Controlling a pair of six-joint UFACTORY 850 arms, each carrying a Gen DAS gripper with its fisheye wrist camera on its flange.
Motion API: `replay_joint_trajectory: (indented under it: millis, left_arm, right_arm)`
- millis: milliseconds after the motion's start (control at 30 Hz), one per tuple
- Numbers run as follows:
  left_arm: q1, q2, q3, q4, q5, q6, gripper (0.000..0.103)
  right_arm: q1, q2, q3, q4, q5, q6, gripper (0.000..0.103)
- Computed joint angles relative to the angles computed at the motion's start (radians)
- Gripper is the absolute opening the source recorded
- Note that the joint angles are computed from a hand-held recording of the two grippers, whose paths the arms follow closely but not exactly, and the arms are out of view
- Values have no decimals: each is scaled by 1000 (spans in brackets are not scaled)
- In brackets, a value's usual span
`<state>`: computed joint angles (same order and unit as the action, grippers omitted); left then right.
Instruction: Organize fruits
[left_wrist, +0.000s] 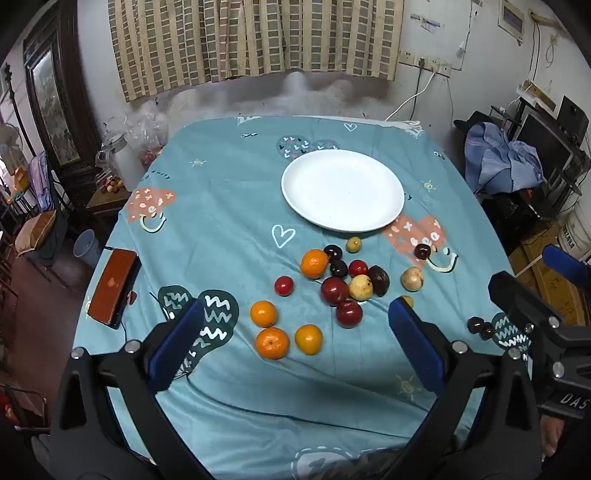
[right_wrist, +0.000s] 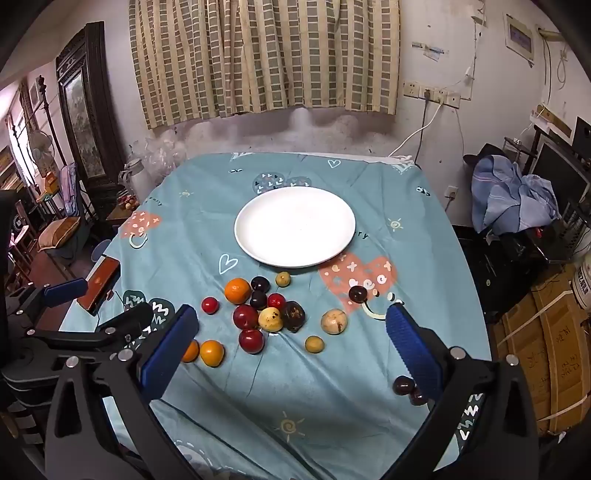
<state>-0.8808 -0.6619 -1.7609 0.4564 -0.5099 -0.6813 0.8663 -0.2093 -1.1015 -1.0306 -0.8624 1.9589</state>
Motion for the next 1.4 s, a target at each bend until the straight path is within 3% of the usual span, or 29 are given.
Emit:
replay_joint_trajectory:
  millis: [33,467,667,1400]
  left_arm:
    - [-4,-10,-16,11,-28,5,101]
    - [19,13,40,-5,16,20,101]
    - [9,-11,-3,8,-21,15,101]
    - [10,-20,12,18,-11,2,101]
  right_arm:
    - [0,-2,-2,3,-2,-6,102]
    - [-3,-11,-6,2,4,-4,102]
    - [-5,-9,-7,6,3,-12,102]
    - [-17,-20,-6,3,20,-11,102]
